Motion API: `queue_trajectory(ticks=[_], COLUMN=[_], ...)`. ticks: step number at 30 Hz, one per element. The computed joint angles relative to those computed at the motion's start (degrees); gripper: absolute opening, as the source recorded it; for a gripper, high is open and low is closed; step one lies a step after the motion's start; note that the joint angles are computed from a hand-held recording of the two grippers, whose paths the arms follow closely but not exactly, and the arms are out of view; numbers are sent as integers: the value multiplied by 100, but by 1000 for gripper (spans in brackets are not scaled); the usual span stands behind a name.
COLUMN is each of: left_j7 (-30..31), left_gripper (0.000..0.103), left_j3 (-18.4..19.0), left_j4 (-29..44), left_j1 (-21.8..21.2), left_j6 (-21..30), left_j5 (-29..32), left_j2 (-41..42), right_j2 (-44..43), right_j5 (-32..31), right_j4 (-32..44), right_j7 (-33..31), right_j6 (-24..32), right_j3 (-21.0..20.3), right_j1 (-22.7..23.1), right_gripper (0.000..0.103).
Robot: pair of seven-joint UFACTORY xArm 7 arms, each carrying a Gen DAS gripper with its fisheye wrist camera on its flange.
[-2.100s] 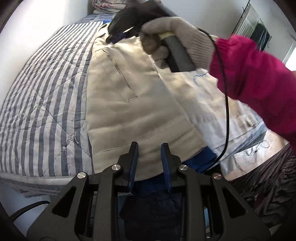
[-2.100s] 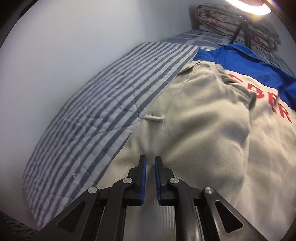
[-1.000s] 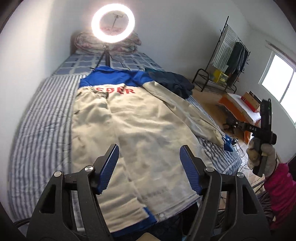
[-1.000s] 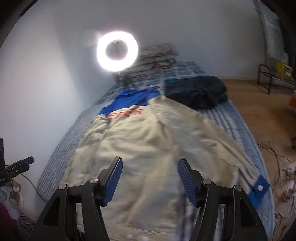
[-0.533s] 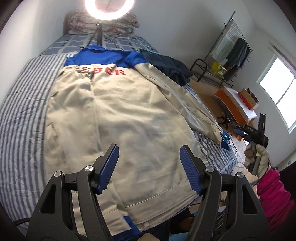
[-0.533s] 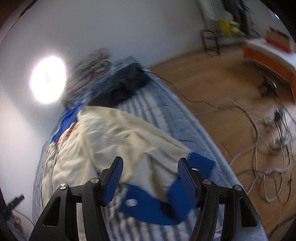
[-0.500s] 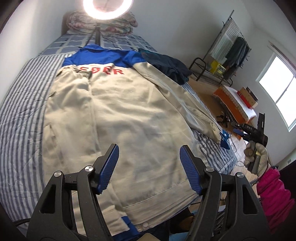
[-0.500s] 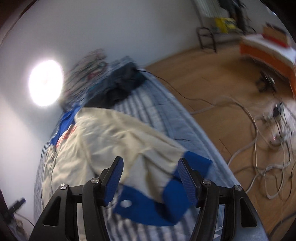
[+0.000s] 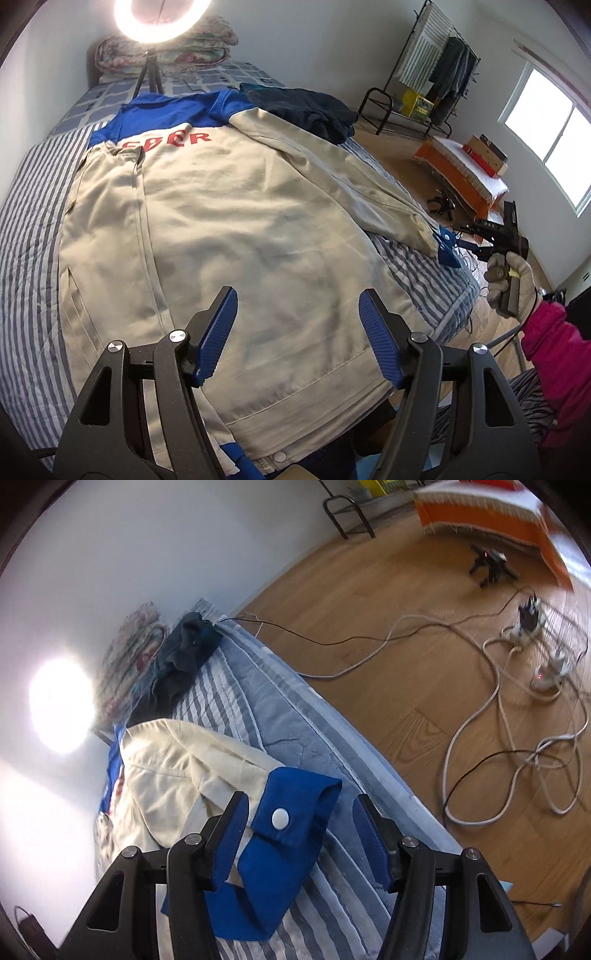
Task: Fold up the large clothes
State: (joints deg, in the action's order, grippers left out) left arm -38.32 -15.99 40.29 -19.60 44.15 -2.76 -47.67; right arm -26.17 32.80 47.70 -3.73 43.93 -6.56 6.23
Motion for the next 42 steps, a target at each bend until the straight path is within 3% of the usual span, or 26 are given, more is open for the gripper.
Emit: queue_trajectory(ticks=[5,7,9,11,19,28,35,40,42], left_j7=[35,37,11,-16,-187,-386,-691,-903,-940], left_gripper=[70,70,70,70,70,70,70,70,70], left_j3=[-12,-26,-40,-33,-63,-28,93,183,145], left_j4=[-19,-26,-37,-56,-51,-110,-196,-178,-216], left_j1=[-14,10,50,77,207,285,348,332,339], left_j6=[67,121,176,190,178,239,229,181,74], left_j5=[40,77,111,117,125,119,-85,-314,-317], left_j2=[-64,-111,-185,-256,-354,-488,-718,-771,-790], right_j2=[262,331,297,131,-1096,-2044,-2146,-2100,-1968], right_j5=[-178,-194,-407,-595,-962,-1001,-967,-1060,-931], right_j4=[80,101,84,11,-331,-270,45,203,123], right_j7=[115,119,186,191,167,16,-117,-318,-401], right_j6=[-113,-112,-162,-242,-317,164,609,561,625], right_j3=[155,188,311,398,586,1005,1489,1776,1717], right_j1=[-14,22,-4,19,493,1589,2385,2682,2859], right_gripper=[55,38,12,1,0,0,0,0,0])
